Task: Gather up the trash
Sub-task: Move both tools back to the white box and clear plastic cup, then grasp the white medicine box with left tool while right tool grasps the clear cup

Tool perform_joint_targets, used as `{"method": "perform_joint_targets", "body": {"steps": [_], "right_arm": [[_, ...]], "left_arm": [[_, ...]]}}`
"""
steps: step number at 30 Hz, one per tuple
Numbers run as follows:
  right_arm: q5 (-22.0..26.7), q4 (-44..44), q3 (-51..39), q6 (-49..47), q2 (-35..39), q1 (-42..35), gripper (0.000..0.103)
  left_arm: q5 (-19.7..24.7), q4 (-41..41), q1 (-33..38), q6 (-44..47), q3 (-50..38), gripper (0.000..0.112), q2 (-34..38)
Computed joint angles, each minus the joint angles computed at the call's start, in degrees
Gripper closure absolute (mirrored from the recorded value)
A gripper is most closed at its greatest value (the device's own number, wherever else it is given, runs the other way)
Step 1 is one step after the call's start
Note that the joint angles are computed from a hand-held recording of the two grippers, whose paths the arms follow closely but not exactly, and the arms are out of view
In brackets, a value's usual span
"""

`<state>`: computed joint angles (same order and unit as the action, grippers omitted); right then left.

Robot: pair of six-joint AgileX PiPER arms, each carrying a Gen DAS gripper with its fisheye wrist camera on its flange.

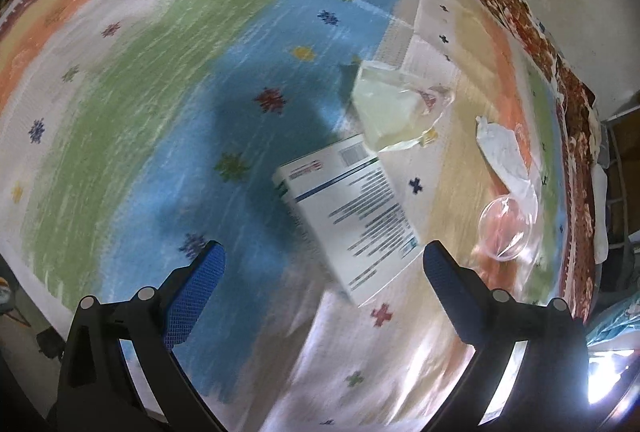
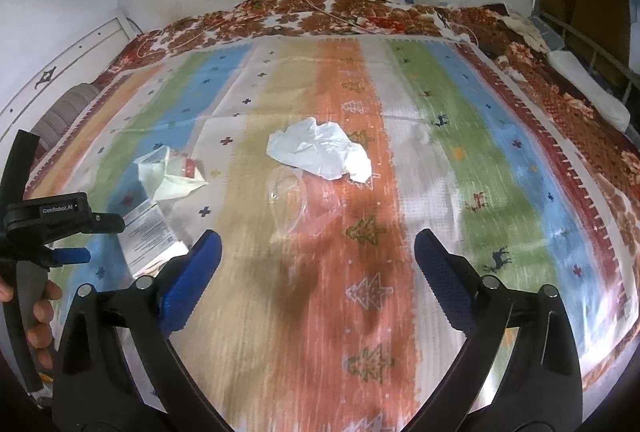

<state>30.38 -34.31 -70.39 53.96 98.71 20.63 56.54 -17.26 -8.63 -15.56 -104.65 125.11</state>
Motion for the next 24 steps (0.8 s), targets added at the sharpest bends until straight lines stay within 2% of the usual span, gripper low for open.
{"method": "perform_joint_targets", "body": {"steps": [4,6,7,11,15,17,21,24], "right_arm": [[-1.0,2.8,-2.5,-2.6,2.9,-1.7,0.019],[-2.1,3.3,-3.3,-3.5,4.3,-2.3,0.025],[-1.1,4.7,-4.8,-5.6,5.8,-2.6,0.028],[-2.8,6.5,-6.5,-7.0,8.3,-4.0,0.03],[-3.8,9.1,-9.1,-9.0,11.0,-5.0,0.036],[-3.4,8.9,-11.3,-9.6,13.0,-5.1,0.039],[-2.1,7.8,-15.6,-12.5,16.6,-4.9,0.052],[0.0,6.9,-18.8,-14.4,19.2,-4.2,0.063]], "left_arm": [[3.2,5.0,-2.4,-4.2,-6.0,0.015,4.0],[5.3,6.7,-3.3,-5.2,-9.4,0.015,6.6],[5.9,7.3,-3.7,-5.6,-10.6,0.015,7.5],[4.9,9.8,-5.5,-7.6,-13.1,0.015,9.3],[7.8,10.6,-7.0,-6.3,-19.1,0.015,13.7],[7.7,10.3,-6.7,-7.2,-19.7,0.015,14.5],[10.1,9.1,-6.0,-6.7,-22.9,0.018,15.8],[11.4,9.5,-6.0,-4.1,-23.9,0.024,16.1]]}}
